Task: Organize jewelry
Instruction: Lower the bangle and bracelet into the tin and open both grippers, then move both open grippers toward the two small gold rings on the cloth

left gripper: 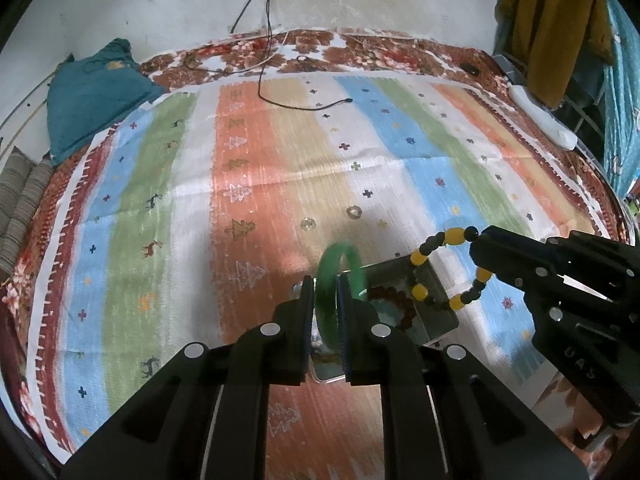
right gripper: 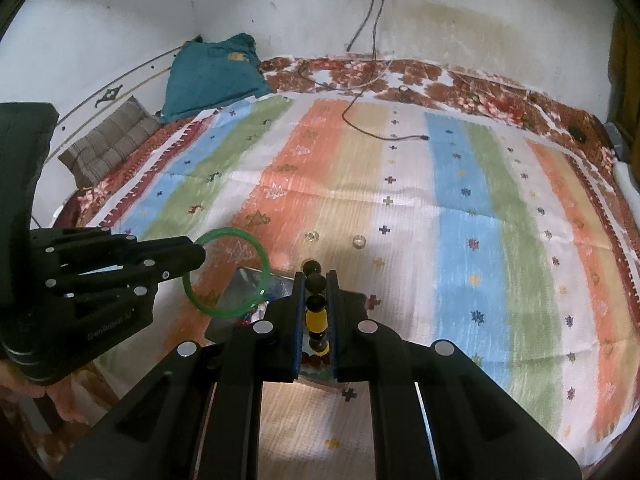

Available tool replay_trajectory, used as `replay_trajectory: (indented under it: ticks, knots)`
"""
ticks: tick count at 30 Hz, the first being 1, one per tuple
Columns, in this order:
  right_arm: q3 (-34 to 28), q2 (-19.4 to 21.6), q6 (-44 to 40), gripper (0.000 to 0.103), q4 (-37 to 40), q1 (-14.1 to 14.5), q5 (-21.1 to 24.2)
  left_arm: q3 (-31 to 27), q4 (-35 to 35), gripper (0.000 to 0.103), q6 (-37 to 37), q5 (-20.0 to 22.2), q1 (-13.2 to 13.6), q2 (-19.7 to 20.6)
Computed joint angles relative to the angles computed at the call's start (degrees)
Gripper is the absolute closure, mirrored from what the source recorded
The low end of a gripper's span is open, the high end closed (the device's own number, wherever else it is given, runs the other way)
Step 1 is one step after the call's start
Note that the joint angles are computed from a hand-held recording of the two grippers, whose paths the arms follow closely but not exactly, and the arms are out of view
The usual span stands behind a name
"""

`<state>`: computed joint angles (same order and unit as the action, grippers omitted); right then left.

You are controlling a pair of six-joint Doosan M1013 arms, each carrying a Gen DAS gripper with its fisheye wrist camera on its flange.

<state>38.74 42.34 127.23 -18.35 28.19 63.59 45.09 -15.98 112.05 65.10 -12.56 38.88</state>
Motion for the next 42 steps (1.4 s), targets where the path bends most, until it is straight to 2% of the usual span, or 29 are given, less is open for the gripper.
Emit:
replay_trajectory:
  ticks: [2, 3, 5, 6, 9, 13, 15, 20, 24, 27, 32, 42]
  knots:
    - [0.05, -0.03, 0.64, 0.091, -0.01, -0.15, 0.31, 0.0, 1.14, 0.074, -0.88, -0.5, -0.12, -0.02]
    - [-0.08, 0.04, 0.84, 0.09, 0.19, -0.27, 0.64, -0.12, 1.16, 0.074, -1.17, -0.46, -0.09, 0.02]
    - [-0.38, 0.25, 0.85, 0.078, 0.73, -0.42, 1.34, -0.48, 1.13, 0.073, -1.82, -0.22, 0.03, 0.2]
    - [-0.66, 0.42, 0.85, 0.076, 0.84, -0.48, 1.75, -0.72, 1.21, 0.072, -2.03, -0.04, 0.07, 0.33]
    - [-1.75, 1.04, -0.38, 0.074, 1.48, -0.69, 2.8, -1.64, 1.21, 0.062, -2.48, 0.7, 0.24, 0.84]
    - [-3.9, 2.27, -1.63, 0.066, 2.1, -1.12, 5.43, -2.68, 1.75, 0.06, -4.19, -0.14, 0.56, 1.38]
    - [-4.72, 2.7, -2.09, 0.065, 2.47, -1.33, 6.03, -4.26, 2.13, 0.046, -5.05, 0.5, 0.75, 2.28]
    - [-7.77, 4.39, -3.7, 0.06, 3.41, -2.05, 8.04, -7.53, 3.22, 0.044, -3.98, 2.69, 0.64, 4.35]
    - [-9.94, 5.65, -4.47, 0.059, 4.25, -2.64, 9.77, -9.69, 2.67, 0.037, -2.09, 3.39, 0.59, 5.85]
    - [-11.97, 6.72, -6.6, 0.052, 3.73, -2.59, 11.26, -10.11, 1.9, 0.037, 1.72, 2.55, 0.49, 6.24]
    - [-14.94, 8.45, -8.78, 0.051, 4.93, -3.33, 13.04, -16.55, 4.97, 0.037, 1.13, 7.91, 0.08, 10.2]
    - [-22.23, 12.84, -15.93, 0.051, 9.72, -4.82, 16.72, -30.28, 2.63, 0.034, 2.14, 17.43, 0.24, 17.93]
